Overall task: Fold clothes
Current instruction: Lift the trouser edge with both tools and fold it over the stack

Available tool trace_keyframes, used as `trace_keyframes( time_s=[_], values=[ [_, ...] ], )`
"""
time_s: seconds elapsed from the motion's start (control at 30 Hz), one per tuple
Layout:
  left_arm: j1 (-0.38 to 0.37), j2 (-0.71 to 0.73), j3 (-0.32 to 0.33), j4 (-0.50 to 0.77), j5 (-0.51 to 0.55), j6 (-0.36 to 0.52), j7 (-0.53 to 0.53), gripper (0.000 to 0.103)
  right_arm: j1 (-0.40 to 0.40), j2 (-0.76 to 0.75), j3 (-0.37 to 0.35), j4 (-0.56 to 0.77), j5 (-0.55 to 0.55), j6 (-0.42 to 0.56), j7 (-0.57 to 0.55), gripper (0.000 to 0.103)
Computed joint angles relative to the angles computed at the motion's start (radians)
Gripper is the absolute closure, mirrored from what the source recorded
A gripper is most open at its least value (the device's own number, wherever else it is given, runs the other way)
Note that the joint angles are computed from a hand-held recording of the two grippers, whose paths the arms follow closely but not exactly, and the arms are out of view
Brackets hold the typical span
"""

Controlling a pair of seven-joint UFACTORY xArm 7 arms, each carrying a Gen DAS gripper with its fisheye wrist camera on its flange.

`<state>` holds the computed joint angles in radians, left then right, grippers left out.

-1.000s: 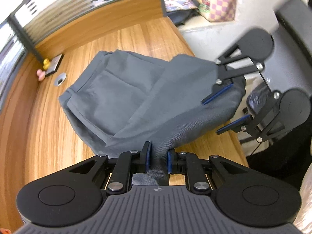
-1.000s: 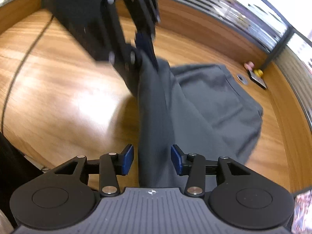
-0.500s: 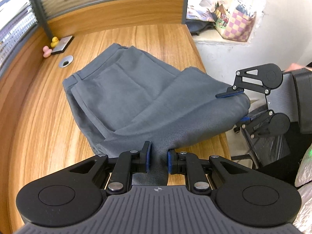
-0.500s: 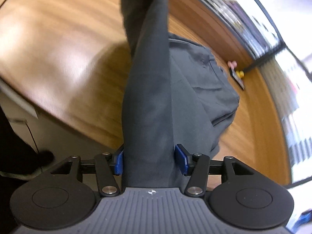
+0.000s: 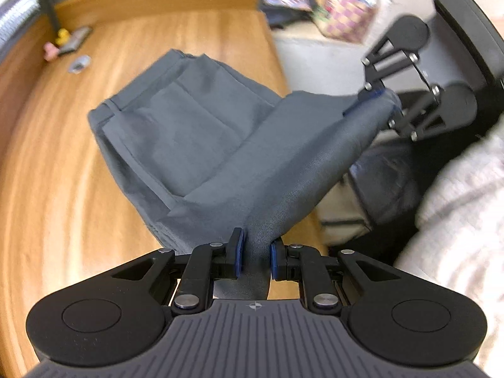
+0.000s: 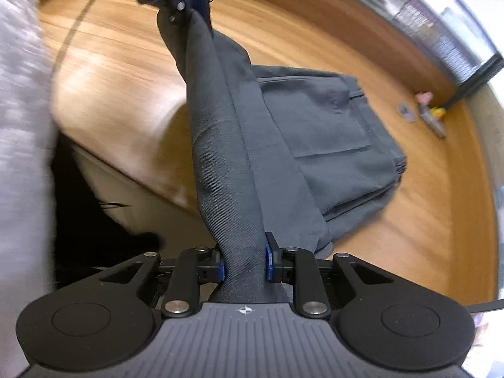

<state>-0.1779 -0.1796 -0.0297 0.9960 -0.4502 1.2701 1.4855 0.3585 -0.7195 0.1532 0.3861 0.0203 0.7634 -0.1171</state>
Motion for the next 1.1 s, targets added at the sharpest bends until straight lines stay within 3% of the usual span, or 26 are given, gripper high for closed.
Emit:
trace_keyframes(
  time_s=[0.17,0.2,0.43,0.6,0.73,0.9,1.07,1.1],
  values=[
    [0.006,0.143,-0.023,0.24,0.127,0.272,-0.124,0.084,0.048,0.053,-0.125,0.126,0.141,0.167,-0.128,0.079],
    [0.008,0.166,-0.029,0.27,0.134,0.295,-0.138,0.084,0.044,0.077,-0.15,0.162,0.171,0.204,-0.165,0.079],
    [0.003,0.544,-0.081,0.733,0.172,0.537,-0.352,0.084,-0.051,0.275,-0.225,0.347,0.241,0.319,-0.369,0.079],
    [0.001,0.759,-0.106,1.0,0.155,0.653,-0.48,0.084,-0.132,0.459,-0.267,0.493,0.295,0.396,-0.507,0.079],
    [0.007,0.906,-0.119,1.169,0.09,0.694,-0.655,0.084,-0.195,0.533,-0.26,0.537,0.323,0.441,-0.572,0.079],
    [0.034,1.002,-0.148,1.306,0.043,0.706,-0.764,0.084,-0.283,0.644,-0.255,0.654,0.373,0.544,-0.65,0.08],
    [0.049,1.047,-0.163,1.381,0.021,0.631,-0.817,0.083,-0.364,0.727,-0.222,0.753,0.393,0.588,-0.677,0.08],
    [0.046,1.051,-0.156,1.37,0.024,0.578,-0.827,0.083,-0.376,0.745,-0.214,0.77,0.394,0.584,-0.68,0.079]
  ],
)
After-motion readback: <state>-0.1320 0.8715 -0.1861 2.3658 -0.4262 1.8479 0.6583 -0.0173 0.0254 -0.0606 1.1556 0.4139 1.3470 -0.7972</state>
